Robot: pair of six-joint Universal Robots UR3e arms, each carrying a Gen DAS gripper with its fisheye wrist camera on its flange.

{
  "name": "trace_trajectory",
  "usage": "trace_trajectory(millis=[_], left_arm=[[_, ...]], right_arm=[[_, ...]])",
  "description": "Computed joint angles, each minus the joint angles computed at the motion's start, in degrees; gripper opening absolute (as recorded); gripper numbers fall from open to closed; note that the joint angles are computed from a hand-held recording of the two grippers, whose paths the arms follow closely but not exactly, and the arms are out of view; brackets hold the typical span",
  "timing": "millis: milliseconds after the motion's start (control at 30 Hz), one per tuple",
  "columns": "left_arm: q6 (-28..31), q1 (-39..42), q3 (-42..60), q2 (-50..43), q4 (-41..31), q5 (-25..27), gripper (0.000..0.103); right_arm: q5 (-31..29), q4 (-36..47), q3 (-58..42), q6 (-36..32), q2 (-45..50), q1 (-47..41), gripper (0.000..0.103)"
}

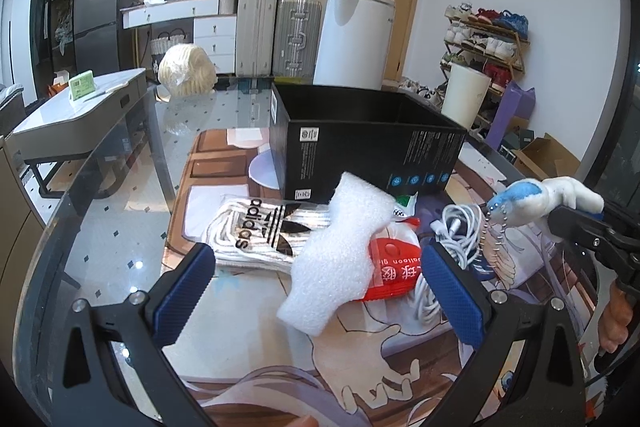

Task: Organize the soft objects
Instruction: 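Lift the plush toy with the right tool while the left tool grasps the bubble-wrap foam, then carry the foam with the left tool while the right tool carries the plush toy over the box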

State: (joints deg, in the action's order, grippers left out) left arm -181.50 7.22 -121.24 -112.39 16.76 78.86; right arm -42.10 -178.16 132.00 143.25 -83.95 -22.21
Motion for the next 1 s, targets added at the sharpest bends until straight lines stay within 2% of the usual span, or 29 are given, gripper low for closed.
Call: trace_trajectory(millis=[67, 133, 200, 267, 333, 367, 400, 733, 1000], left_arm=[[0.2, -0.4, 1.1, -0.2, -1.7, 0.2, 0.102], [1.1, -0.7, 2.1, -0.4, -3.9, 0.1, 0.096], [2.3, -1.5, 3.1, -0.7, -5.3, 0.7, 0.075], [2.9, -2.2, 3.9, -1.1, -6.7, 1.3, 0.060], [3.5, -2.0, 4.0, -1.0, -7.6, 0.7, 0.054], [3.3, -1.9, 3.8, -0.9, -7.4, 0.6, 0.045], [3.2, -1.6, 3.4, -0.7, -7.0, 0.1, 0.043], [3.1, -1.3, 1.0, -0.1, -2.3, -0.3, 0.040], [2.2, -0.1, -1.0, 0.5, 1.3, -1.9, 0.040]], right_arm=[[-0.1, -0.3, -0.4, 0.3, 0.6, 0.2, 0.037], [-0.1, -0.7, -0.5, 0.5, 1.0, 0.2, 0.037], [-0.2, -0.7, -0.8, 0.5, 1.3, 0.3, 0.037], [-0.1, -0.6, -0.9, 0.5, 1.3, 0.2, 0.037], [-0.2, -1.2, -0.8, 0.8, 1.4, 0.2, 0.037], [-0.2, -1.2, -1.0, 0.8, 1.6, 0.3, 0.037], [-0.1, -1.6, -0.9, 0.9, 1.7, 0.2, 0.038], [0.2, -4.5, -0.4, 2.0, 3.1, -0.3, 0.037], [-4.6, -10.4, -1.1, 6.3, 5.1, 1.9, 0.038]])
